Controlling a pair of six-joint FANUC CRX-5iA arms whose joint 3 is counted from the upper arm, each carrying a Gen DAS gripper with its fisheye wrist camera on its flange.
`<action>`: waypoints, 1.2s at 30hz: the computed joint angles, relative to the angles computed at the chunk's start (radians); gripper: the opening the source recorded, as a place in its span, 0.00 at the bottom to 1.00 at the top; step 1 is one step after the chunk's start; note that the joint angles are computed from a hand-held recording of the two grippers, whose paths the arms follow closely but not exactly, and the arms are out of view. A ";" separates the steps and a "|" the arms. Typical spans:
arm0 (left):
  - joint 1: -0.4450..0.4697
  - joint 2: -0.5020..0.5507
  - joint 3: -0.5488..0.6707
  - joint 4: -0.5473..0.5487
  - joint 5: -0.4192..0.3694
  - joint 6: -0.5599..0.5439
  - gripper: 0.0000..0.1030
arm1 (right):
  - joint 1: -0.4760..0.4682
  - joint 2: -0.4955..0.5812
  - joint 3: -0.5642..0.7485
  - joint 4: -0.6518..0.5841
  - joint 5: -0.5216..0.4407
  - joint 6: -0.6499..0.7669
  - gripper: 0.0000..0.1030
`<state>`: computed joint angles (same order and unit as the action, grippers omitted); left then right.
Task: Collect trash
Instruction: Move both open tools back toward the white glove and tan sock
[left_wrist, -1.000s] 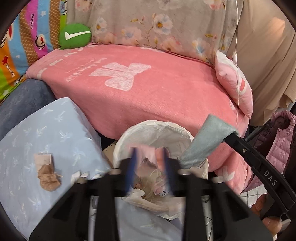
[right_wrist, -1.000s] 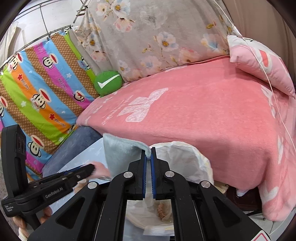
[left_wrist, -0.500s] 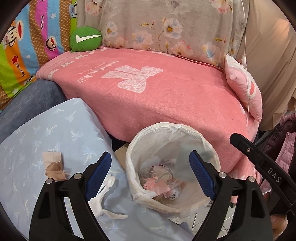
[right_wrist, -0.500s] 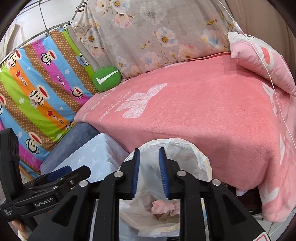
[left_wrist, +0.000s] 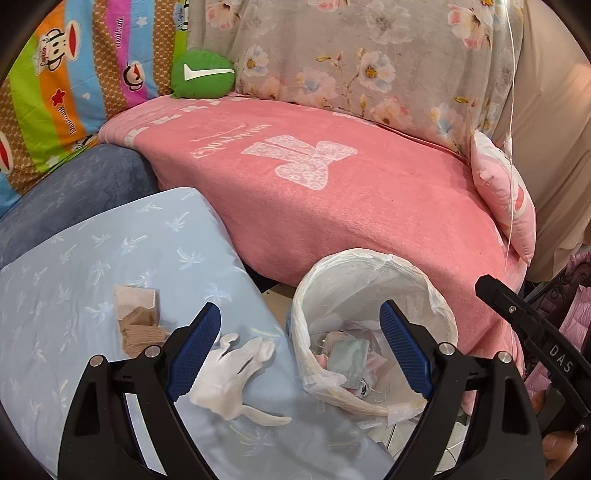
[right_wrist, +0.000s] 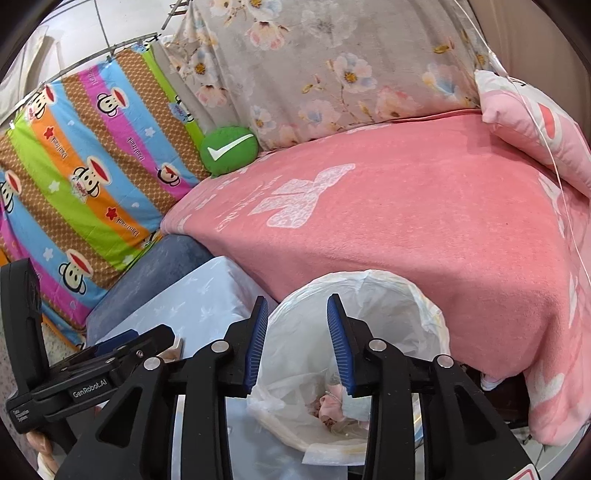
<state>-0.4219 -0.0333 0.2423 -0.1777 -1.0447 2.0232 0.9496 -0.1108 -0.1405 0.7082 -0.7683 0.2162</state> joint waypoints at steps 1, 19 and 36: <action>0.003 -0.008 -0.008 -0.001 0.002 0.003 0.82 | 0.002 0.005 0.006 -0.005 0.001 0.008 0.35; 0.086 -0.150 -0.149 -0.019 -0.004 0.069 0.85 | 0.103 0.095 0.110 -0.076 -0.029 0.104 0.42; 0.189 -0.282 -0.292 -0.055 -0.062 0.115 0.87 | 0.179 0.214 0.222 -0.191 -0.065 0.214 0.56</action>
